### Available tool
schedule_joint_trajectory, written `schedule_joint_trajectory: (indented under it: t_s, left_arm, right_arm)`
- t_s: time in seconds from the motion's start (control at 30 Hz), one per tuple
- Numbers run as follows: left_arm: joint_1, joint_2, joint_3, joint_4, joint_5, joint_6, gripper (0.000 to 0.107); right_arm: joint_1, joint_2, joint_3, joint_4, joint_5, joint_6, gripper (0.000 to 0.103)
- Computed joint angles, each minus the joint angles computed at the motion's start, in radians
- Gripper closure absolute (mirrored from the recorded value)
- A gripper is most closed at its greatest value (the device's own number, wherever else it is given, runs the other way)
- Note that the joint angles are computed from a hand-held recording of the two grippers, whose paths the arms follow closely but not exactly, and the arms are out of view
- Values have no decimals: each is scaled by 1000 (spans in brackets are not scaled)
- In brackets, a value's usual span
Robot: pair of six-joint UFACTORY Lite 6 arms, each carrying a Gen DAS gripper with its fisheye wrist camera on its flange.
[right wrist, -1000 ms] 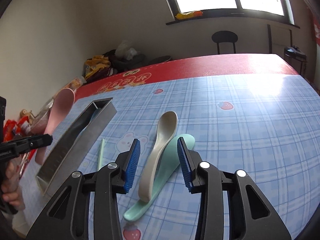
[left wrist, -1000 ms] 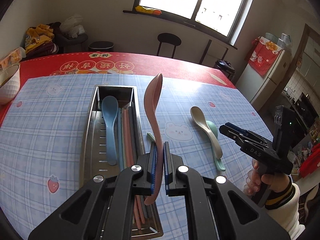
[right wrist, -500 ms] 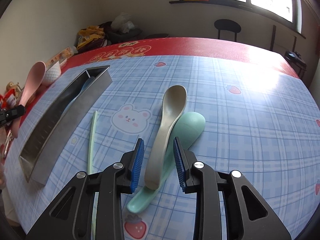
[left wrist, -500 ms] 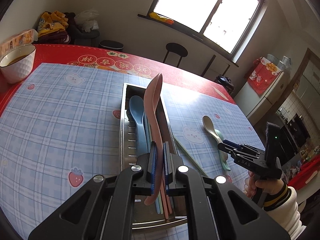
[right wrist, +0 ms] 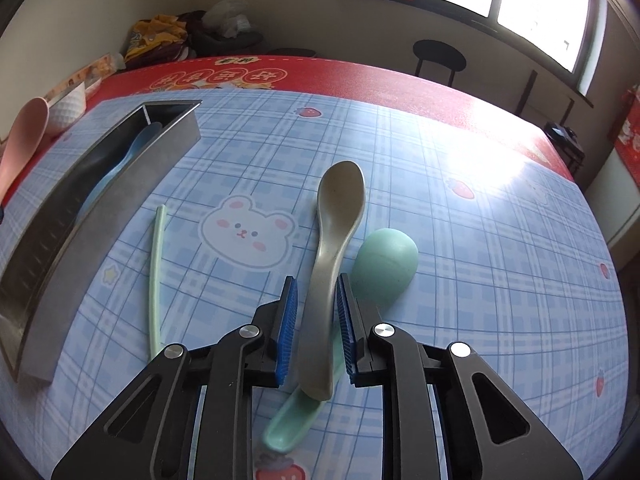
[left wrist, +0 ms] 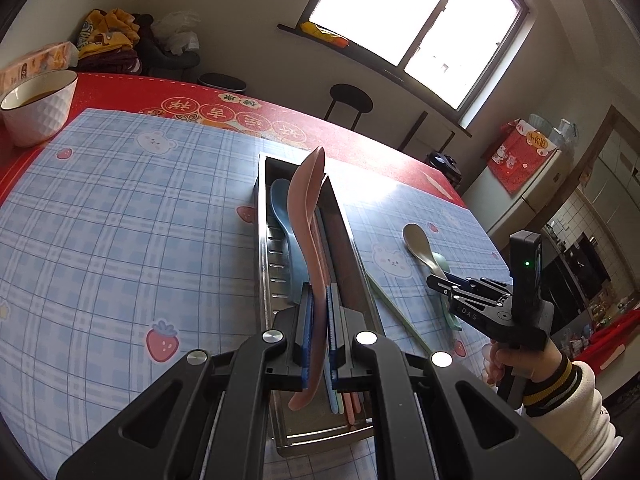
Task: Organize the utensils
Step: 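Carry the pink spoon into the tray with the left gripper while the right gripper grasps the beige spoon, then open the left gripper to release the pink spoon while the right gripper lifts the beige spoon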
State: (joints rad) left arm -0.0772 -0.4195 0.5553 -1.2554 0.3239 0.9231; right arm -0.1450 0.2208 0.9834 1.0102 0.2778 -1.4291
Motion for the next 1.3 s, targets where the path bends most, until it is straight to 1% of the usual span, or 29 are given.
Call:
schedule_joint_trajectory:
  t_s: [0.07,0.13,0.2,0.23,0.3,0.4,0.5,0.57,0.7,0.77,0.83,0.9,0.97,1.07,1.17,1.3]
  left_arm:
    - [13,-9,-9,-11,13,16,100]
    - [22,-19,-15,-11,23,18,100]
    - [28,-22,-19,-10,29,19,100]
    - [29,-19,-17,-10,30,19,100]
    - [24,-12,-13,-10,28,12,100]
    - [14,-1,-1,-5,22,-4,100]
    - [-8,18,25,49,2,-72,100]
    - [-25,34,48,100,-13,-136,100]
    - [-63,75,97,227,-46,-288,100]
    - [-82,109,127,288,-60,-363,100]
    - [-100,163,168,328,-68,-421,100]
    - [-114,230,217,333,-75,-450,100]
    - [-127,301,268,285,-72,-438,100]
    - [-136,410,354,244,-54,-439,100]
    - [-143,509,443,322,-48,-539,100]
    - [-109,596,526,324,-7,-563,100]
  right_arm:
    - [-4,7,4,37,-5,-19,89]
    - [-31,-3,-3,115,27,-77,89]
    - [-60,-25,-15,206,84,-152,89]
    - [-70,-35,-18,226,108,-162,89]
    - [-103,-48,-19,267,199,-175,89]
    - [-106,-74,-40,336,284,-194,89]
    - [-98,-88,-63,415,359,-216,89]
    - [-78,-87,-69,467,389,-226,89]
    - [-62,-35,-41,533,459,-230,89]
    - [-68,-14,-43,565,488,-262,89]
    - [-86,-7,-42,559,512,-269,89]
    - [-123,-10,-43,561,562,-280,89]
    - [-158,-16,-54,565,599,-286,89]
    - [-210,2,-52,568,630,-250,89]
    - [-242,37,-28,558,669,-204,89]
    - [-266,49,-17,550,709,-182,89]
